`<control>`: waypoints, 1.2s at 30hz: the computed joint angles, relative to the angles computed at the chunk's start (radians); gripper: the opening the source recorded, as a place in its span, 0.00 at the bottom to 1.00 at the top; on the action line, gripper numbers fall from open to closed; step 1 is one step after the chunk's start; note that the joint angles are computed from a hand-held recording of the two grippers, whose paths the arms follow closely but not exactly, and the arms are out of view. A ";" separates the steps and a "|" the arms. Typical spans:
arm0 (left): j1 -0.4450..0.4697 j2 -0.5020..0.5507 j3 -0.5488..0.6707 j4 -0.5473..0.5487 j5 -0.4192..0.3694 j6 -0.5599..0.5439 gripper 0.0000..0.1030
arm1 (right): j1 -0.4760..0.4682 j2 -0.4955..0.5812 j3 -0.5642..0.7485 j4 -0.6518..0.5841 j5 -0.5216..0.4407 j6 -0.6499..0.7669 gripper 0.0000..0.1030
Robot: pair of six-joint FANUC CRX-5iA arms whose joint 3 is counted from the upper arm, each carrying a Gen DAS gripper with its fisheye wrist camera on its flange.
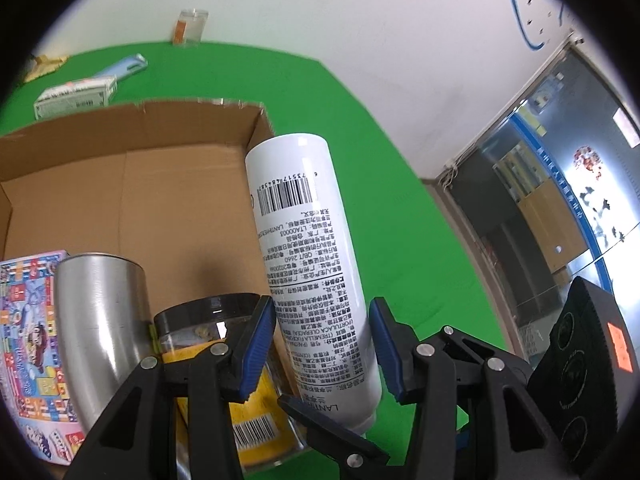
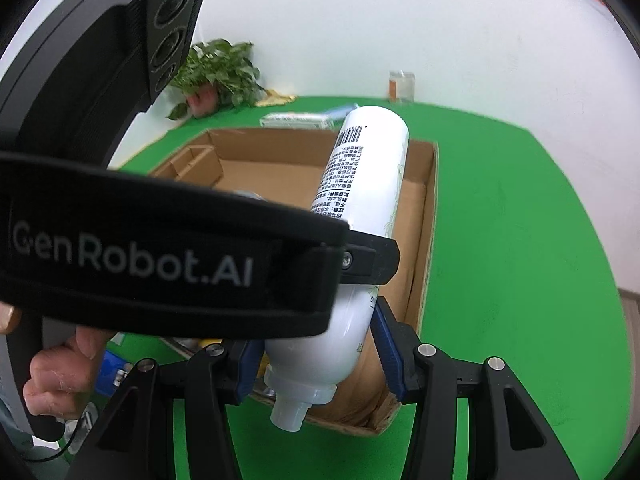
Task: Organize rigid objects
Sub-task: 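Lift the white bottle and lower it into the box beside the jar, then open both grippers and withdraw from the white bottle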
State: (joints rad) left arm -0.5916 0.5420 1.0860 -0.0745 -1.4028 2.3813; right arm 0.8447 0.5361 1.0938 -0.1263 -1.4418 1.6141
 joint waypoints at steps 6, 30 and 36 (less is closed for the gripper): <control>0.016 0.023 0.004 0.054 -0.019 0.015 0.47 | -0.031 0.010 0.004 -0.063 -0.040 -0.048 0.47; 0.061 0.094 0.083 0.166 -0.068 -0.009 0.45 | -0.012 -0.303 -0.436 -0.032 0.145 -0.177 0.54; 0.063 0.091 0.083 0.152 -0.070 -0.008 0.46 | -0.017 -0.429 -0.593 -0.036 0.216 -0.230 0.64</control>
